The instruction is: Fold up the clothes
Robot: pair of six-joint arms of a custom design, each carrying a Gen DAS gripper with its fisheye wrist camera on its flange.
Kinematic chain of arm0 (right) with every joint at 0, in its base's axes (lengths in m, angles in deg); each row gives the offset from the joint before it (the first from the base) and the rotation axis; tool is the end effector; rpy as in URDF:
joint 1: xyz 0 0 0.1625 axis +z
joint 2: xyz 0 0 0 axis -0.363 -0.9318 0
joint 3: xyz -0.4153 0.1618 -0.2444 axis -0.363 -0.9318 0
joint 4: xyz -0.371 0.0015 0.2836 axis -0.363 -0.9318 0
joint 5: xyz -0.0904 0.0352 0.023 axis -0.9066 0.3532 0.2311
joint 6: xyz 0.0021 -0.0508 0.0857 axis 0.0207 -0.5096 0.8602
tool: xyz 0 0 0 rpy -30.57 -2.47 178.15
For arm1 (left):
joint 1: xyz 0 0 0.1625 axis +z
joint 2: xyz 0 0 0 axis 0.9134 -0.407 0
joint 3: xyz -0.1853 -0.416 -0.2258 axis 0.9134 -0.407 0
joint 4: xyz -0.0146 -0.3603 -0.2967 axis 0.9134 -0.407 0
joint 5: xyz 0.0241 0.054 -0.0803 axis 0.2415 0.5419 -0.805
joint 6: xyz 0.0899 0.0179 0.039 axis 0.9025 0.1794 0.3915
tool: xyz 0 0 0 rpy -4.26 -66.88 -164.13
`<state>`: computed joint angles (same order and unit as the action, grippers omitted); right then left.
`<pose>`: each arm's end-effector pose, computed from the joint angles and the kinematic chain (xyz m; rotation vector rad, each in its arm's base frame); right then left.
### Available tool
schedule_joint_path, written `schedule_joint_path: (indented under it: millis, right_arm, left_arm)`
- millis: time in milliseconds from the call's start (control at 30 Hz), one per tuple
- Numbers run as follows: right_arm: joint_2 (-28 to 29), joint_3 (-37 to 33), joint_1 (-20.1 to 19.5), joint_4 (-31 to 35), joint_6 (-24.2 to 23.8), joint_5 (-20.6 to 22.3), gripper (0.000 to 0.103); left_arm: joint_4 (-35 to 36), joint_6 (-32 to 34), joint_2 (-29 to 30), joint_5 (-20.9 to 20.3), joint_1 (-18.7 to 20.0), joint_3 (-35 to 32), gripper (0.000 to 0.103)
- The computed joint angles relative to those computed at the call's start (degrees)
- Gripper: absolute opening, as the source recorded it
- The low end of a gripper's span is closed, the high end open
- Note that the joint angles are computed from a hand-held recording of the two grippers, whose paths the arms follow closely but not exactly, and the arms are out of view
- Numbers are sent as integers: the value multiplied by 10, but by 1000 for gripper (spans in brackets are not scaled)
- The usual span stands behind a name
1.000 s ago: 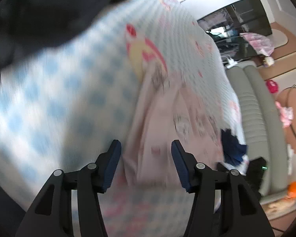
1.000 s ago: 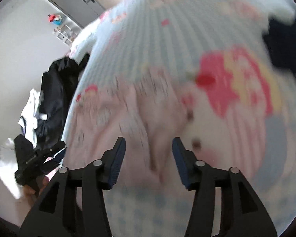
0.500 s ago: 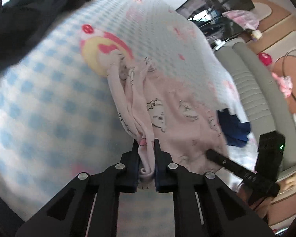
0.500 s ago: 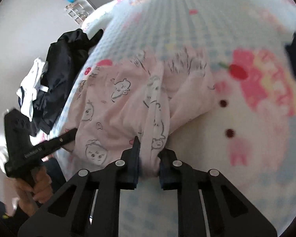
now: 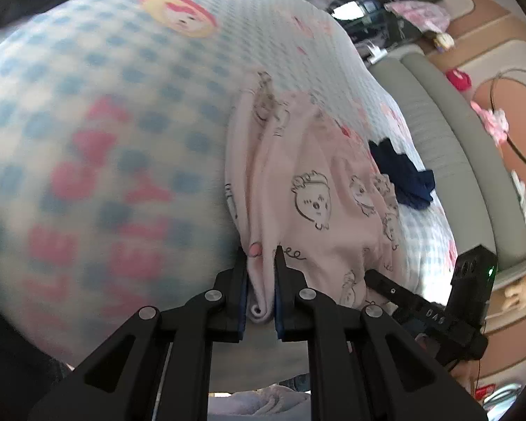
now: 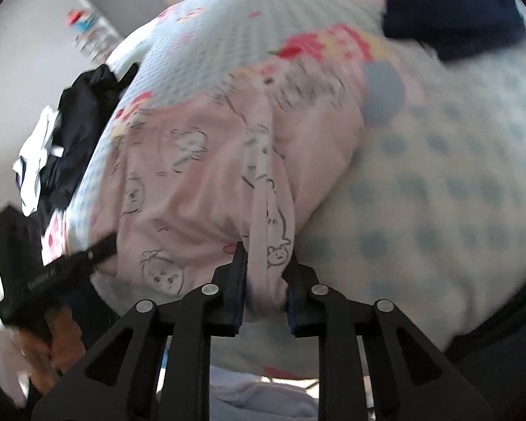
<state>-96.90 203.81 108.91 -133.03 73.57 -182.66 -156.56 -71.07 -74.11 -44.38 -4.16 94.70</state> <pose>0.0622 -0.4942 0.2177 -0.4172 -2.4641 0.9118 -0.1903 -0.6536 0.0618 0.5288 3.0640 -0.2841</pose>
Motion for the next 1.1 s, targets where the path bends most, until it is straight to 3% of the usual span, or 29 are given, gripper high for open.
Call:
schedule_joint_path:
  millis: [33, 133, 233, 300, 367, 433, 467, 500, 533, 600, 667, 733, 833, 900, 967, 1033, 1100]
  right_arm:
    - [5, 0, 1, -10, -12, -6, 20]
    - [5, 4, 2, -29, -46, -12, 22]
    - [-6, 9, 2, -21, -56, -18, 30]
    - [-18, 18, -1, -22, -58, -12, 37]
    - [-33, 31, -5, -31, -51, -5, 40]
    - [-38, 36, 0, -56, -46, -19, 44]
    - [-39, 38, 5, -69, -45, -28, 44]
    - [-36, 36, 12, -82, -53, -41, 44]
    - [-26, 30, 21, -95, -71, -58, 44]
    - [2, 16, 39, -129, -117, -90, 44]
    - [20, 6, 39, -137, -139, -88, 44]
    - [38, -16, 37, -106, -129, -85, 44]
    - [55, -34, 43, -85, -159, -111, 46]
    - [65, -37, 45, -77, -177, -137, 46]
    - [58, -25, 36, -72, -159, -141, 50]
    - [33, -9, 19, -59, -110, -112, 53]
    - [25, 0, 18, -80, -100, -104, 53]
  left_arm:
    - [-10, 3, -4, 13, -2, 5, 12]
    - [-25, 12, -15, 104, -22, 23, 12]
    - [-12, -8, -23, 143, -27, 25, 13]
    - [-11, -1, -37, 191, -34, 32, 12]
    - [-35, 9, -46, 187, -36, 36, 11]
    - [-69, 42, -46, 149, -40, 36, 17]
    - [-83, 62, -43, 134, -43, 35, 31]
    - [-92, 84, -36, 126, -49, 33, 54]
    - [-94, 107, -28, 113, -53, 31, 59]
    - [-78, 142, -8, 93, -63, 20, 59]
    - [-47, 158, 13, 97, -70, 11, 59]
    - [-34, 163, 30, 131, -77, 5, 59]
    - [-24, 163, 39, 158, -77, 0, 58]
    - [-25, 142, 32, 162, -69, 3, 42]
    - [-15, 114, 20, 165, -57, 2, 34]
    - [-24, 87, 9, 158, -48, 8, 33]
    - [-39, 73, -1, 149, -43, 16, 34]
